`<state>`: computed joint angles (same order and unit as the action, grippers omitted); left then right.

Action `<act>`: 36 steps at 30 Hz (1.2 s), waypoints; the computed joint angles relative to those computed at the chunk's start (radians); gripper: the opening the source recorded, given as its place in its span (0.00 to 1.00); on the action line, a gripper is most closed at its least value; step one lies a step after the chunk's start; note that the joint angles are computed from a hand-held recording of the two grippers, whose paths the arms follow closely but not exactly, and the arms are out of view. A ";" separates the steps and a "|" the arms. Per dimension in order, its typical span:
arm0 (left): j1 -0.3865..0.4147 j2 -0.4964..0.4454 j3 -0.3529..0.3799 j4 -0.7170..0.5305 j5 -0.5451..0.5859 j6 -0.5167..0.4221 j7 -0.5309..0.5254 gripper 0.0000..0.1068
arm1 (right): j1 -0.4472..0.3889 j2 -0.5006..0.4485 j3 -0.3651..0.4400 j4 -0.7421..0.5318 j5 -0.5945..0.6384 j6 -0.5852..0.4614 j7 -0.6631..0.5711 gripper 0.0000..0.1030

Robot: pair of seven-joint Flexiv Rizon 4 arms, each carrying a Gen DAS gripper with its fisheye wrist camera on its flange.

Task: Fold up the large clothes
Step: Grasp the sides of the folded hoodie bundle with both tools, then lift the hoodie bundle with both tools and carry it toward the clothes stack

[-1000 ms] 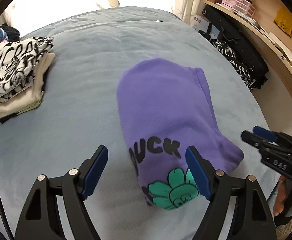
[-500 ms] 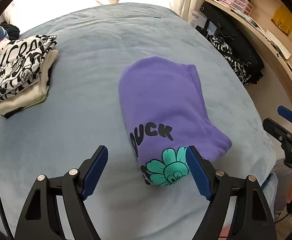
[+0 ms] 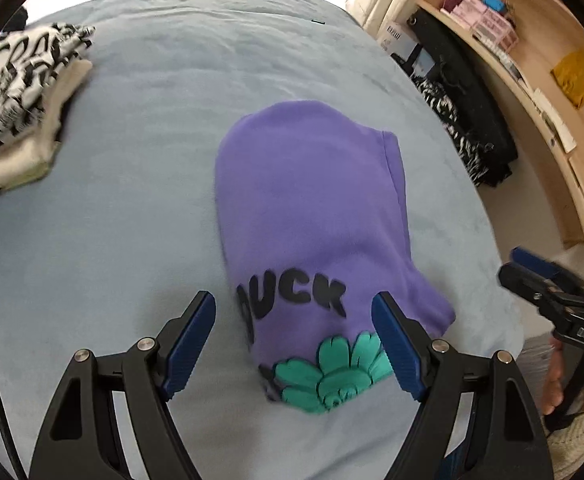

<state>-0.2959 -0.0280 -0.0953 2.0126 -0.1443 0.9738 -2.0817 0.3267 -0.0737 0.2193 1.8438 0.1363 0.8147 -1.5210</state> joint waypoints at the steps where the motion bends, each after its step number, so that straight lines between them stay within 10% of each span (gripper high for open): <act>1: 0.001 -0.009 0.000 0.009 -0.014 0.021 0.014 0.74 | -0.005 -0.020 -0.004 -0.015 0.032 -0.013 -0.017 0.86; 20: 0.004 -0.135 -0.075 0.120 -0.525 0.252 0.404 0.74 | -0.117 -0.192 0.021 -0.170 0.376 -0.172 -0.250 0.86; 36: 0.007 -0.221 -0.144 0.105 -0.772 0.321 0.603 0.96 | -0.223 -0.375 0.065 -0.303 0.577 -0.335 -0.390 0.86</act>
